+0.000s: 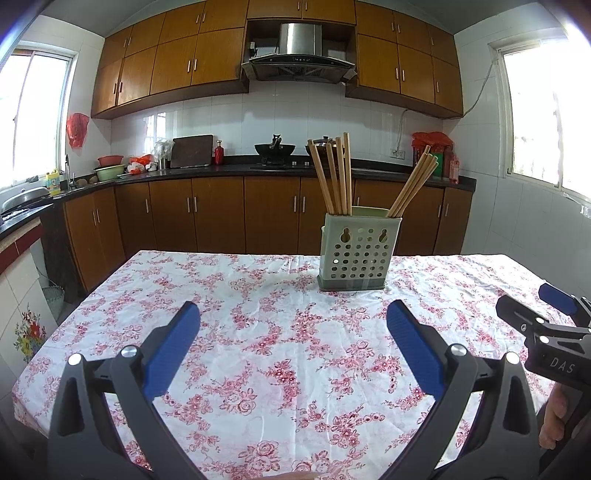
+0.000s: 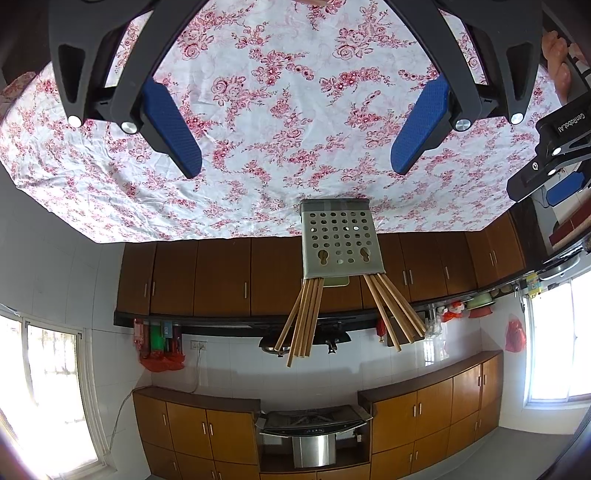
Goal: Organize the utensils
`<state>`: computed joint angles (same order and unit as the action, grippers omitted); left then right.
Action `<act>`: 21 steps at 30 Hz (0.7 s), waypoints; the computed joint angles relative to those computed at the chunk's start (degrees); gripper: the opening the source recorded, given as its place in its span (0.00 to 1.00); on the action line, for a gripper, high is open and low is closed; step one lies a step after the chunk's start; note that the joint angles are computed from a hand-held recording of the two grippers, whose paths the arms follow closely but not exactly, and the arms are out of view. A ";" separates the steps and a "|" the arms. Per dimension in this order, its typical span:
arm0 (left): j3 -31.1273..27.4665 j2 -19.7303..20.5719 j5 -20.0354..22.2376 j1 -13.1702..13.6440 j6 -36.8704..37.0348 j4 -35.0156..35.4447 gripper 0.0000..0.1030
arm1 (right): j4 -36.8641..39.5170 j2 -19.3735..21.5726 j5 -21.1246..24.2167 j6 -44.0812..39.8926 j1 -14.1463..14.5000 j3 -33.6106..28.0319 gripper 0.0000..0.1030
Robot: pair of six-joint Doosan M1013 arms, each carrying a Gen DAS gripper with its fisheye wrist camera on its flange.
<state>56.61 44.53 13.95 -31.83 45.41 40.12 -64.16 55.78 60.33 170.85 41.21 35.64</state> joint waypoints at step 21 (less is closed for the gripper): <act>-0.71 0.28 0.33 -0.11 2.05 -1.88 0.96 | 0.04 0.14 0.23 0.03 0.04 -0.33 0.98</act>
<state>55.90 44.81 14.28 -31.94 47.46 38.24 -64.13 55.92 60.56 170.88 41.25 35.30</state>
